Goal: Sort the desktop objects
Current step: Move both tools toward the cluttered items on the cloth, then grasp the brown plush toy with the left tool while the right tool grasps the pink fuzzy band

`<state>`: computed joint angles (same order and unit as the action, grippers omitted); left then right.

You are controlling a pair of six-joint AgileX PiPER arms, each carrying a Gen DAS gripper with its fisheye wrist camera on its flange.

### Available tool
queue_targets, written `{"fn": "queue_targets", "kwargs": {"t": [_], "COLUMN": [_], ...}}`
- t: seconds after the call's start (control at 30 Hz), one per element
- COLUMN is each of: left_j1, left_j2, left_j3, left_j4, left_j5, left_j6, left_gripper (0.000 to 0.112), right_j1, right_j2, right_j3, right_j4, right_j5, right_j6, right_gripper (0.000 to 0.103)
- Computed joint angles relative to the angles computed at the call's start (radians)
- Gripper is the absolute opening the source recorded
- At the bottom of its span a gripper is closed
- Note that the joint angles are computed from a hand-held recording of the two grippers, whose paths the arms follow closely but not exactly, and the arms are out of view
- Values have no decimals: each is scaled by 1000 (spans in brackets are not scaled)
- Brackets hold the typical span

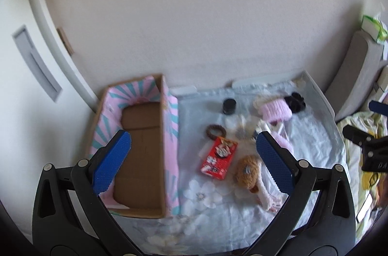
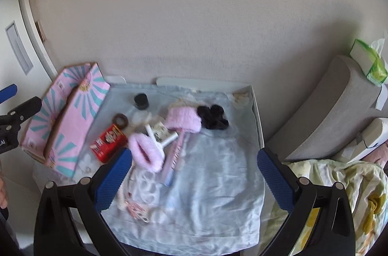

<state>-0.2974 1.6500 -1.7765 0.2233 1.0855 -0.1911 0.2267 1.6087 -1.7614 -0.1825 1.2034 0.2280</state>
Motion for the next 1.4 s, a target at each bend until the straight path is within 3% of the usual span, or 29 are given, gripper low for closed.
{"fn": "queue_targets", "kwargs": {"t": [0.33,0.63,0.83,0.97,1.07,1.13,1.4], "left_j1": [-99,-117,-115,-110,-107,-102,-99], "left_j2": [34,99,148,167,187,194,208], "left_j3": [228,348,344,327,313,307,296], "left_j4": [6,-73,-68,-48,-38,-43,-16], "left_j5": [-103,-223,-255,-269,-275,-278,-286], "left_j6": [-56,-49,-82,-112,-121,-121,-165], "left_gripper": [103,103,103,103,103,102,96], "right_j1": [-135,-129,-90,-79,-75,-67,-57], "right_j2": [28,141,212,255,280,305,349], "right_j3": [129,132,114,80,54,24,-17], "right_j4": [232,369,397,434,450,446,457], "right_j5": [-112,-156,-158,-147,-148,-132,-102], "right_j6": [-332,-614,-737,-778,-796,-798,-808], "right_gripper": [103,103,93,91,83,63,44]}}
